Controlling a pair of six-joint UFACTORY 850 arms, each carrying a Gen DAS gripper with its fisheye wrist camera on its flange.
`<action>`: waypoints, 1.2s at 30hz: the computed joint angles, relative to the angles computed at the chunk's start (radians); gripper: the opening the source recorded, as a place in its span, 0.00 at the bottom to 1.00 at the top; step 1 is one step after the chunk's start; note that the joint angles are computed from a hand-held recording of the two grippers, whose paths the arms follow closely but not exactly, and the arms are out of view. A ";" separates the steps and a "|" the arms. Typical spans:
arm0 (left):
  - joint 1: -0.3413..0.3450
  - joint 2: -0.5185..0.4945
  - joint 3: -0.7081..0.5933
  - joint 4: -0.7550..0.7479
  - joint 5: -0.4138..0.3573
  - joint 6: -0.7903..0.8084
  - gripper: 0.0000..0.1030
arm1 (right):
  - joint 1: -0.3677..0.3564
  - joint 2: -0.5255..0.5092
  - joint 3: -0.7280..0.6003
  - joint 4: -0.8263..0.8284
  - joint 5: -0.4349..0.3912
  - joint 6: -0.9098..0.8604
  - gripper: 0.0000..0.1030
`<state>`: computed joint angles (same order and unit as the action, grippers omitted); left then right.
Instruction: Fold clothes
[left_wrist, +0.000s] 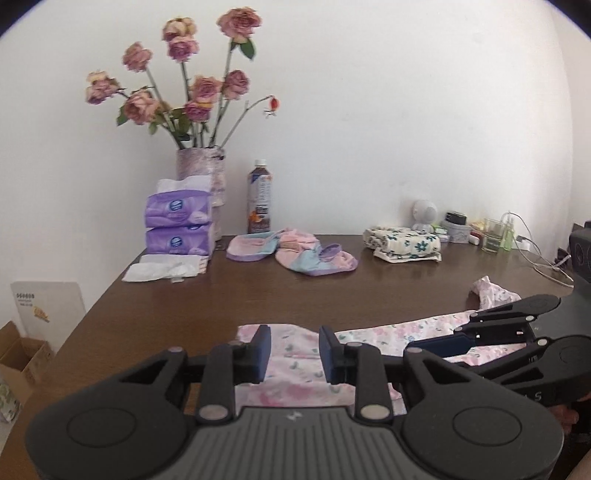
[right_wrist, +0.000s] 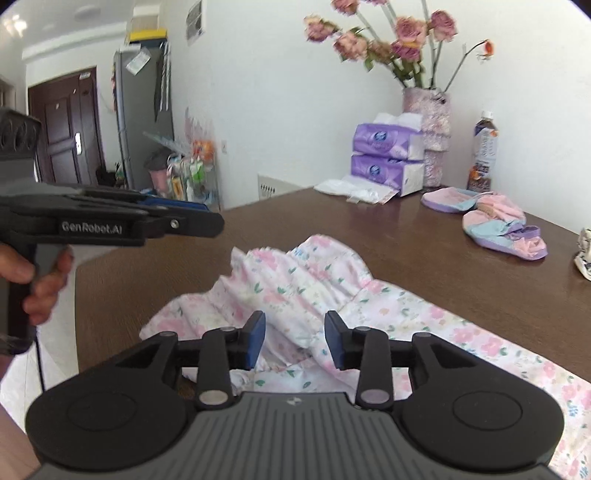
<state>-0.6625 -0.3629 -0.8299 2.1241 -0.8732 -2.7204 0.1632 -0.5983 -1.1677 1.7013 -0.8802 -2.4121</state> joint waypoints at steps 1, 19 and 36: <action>0.002 -0.018 -0.021 0.014 0.026 0.027 0.26 | -0.010 0.002 -0.001 0.005 -0.002 0.011 0.35; -0.038 -0.153 -0.160 -0.213 0.135 0.750 0.36 | -0.112 -0.033 -0.015 0.144 0.128 0.023 0.34; -0.009 -0.077 -0.115 -0.004 0.206 0.468 0.56 | -0.141 -0.022 0.005 0.165 0.140 0.017 0.34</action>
